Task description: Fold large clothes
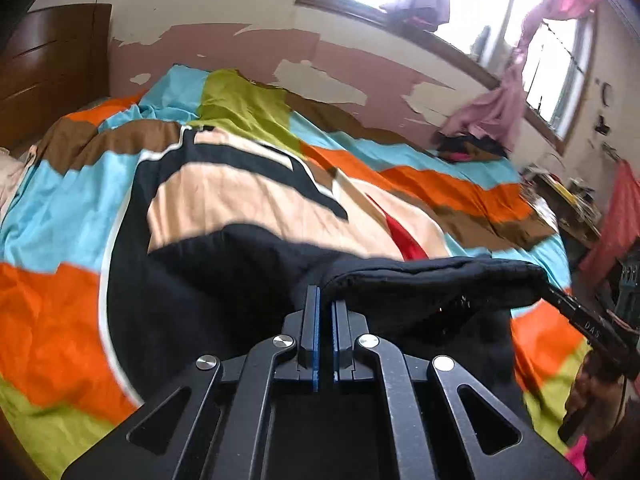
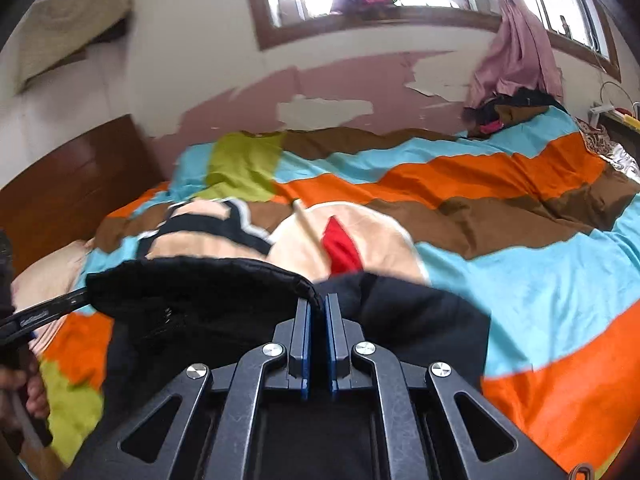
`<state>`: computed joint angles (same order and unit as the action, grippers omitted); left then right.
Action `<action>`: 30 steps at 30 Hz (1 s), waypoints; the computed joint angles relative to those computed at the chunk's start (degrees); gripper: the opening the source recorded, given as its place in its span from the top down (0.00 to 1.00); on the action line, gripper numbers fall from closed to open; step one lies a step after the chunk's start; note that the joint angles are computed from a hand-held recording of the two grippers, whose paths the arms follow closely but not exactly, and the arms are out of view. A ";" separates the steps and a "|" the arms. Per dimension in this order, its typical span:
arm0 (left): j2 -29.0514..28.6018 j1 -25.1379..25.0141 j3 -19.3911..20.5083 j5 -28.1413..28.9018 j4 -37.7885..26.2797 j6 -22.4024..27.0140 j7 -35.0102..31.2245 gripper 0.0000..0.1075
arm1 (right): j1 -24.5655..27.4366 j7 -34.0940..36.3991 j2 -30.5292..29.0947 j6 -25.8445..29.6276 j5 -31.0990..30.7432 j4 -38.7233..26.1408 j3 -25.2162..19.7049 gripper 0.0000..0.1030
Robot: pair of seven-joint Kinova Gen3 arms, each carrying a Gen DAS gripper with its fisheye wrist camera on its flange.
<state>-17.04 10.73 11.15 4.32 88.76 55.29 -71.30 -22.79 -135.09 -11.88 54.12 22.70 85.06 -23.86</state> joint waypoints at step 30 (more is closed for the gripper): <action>0.41 1.06 4.23 -3.14 19.91 -12.46 7.40 0.98 | 5.22 -19.65 1.99 -5.28 8.91 19.69 -14.87 0.95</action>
